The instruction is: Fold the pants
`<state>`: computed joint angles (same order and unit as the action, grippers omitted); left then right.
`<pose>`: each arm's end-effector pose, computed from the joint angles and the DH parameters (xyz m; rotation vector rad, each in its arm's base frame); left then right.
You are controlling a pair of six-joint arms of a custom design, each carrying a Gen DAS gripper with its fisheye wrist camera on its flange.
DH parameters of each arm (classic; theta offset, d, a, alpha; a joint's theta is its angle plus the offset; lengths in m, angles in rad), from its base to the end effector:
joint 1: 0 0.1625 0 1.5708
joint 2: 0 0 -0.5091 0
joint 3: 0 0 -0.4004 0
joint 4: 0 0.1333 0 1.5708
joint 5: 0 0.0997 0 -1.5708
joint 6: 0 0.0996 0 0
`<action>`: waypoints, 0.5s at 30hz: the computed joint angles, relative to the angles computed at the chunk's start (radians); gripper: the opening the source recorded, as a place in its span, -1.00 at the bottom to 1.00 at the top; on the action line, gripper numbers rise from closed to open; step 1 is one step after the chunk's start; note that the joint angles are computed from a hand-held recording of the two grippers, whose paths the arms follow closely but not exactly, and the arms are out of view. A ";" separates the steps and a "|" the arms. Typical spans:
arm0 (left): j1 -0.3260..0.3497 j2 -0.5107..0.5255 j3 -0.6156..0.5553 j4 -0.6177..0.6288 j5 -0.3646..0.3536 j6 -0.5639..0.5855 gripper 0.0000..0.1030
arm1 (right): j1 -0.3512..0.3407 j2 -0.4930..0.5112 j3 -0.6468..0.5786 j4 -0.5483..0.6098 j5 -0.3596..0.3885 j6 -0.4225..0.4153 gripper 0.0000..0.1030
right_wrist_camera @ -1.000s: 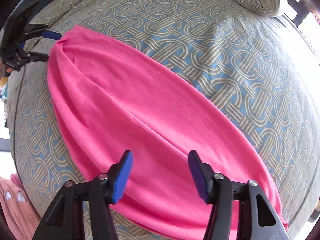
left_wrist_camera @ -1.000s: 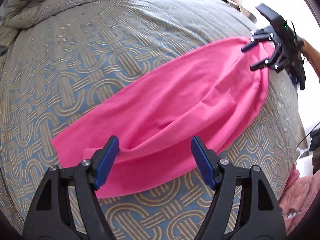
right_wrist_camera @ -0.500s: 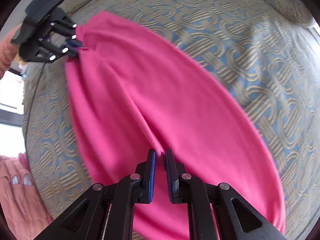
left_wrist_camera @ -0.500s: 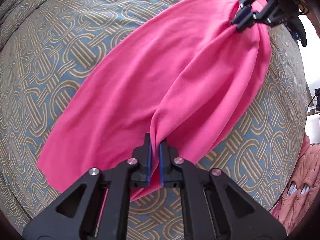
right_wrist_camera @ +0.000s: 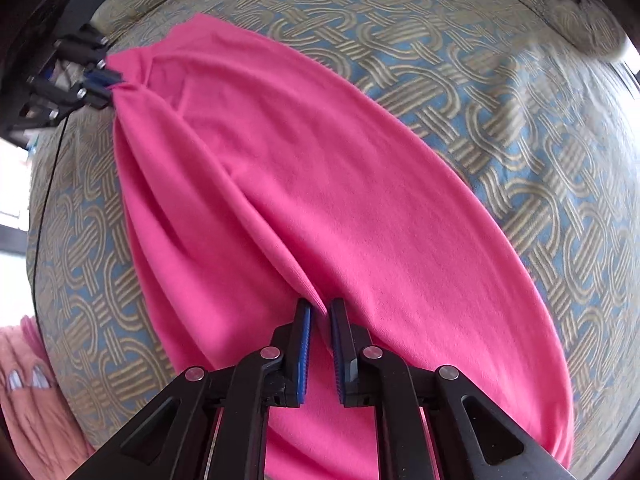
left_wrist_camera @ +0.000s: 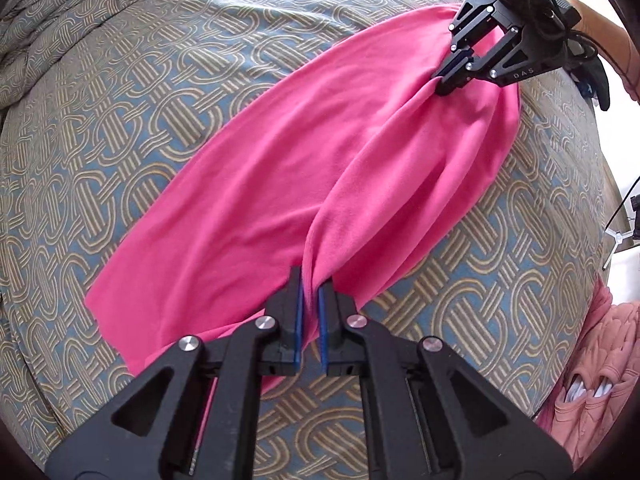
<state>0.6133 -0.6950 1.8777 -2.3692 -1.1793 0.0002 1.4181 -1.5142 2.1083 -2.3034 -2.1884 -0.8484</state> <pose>-0.3924 -0.4857 -0.0048 1.2938 2.2733 0.2127 0.0032 -0.4766 0.3800 0.8085 -2.3936 -0.2330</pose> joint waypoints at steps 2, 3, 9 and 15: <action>0.000 -0.017 0.006 -0.003 -0.015 -0.002 -0.86 | -0.002 -0.023 -0.006 0.008 0.056 0.003 -0.97; 0.001 -0.027 0.009 -0.005 -0.031 -0.003 -0.86 | -0.002 -0.044 -0.010 0.013 0.092 -0.009 -0.97; 0.023 -0.039 -0.033 -0.058 0.007 -0.022 -0.85 | -0.001 -0.081 -0.095 0.002 0.254 0.018 -0.97; 0.101 0.064 -0.191 0.069 0.155 -0.178 -0.36 | 0.018 0.094 -0.163 -0.107 0.113 0.060 -0.86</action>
<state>0.7141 -0.6315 1.6869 -2.3005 -1.0238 -0.1783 1.4357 -1.4206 1.9457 -2.4108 -2.0755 -0.7888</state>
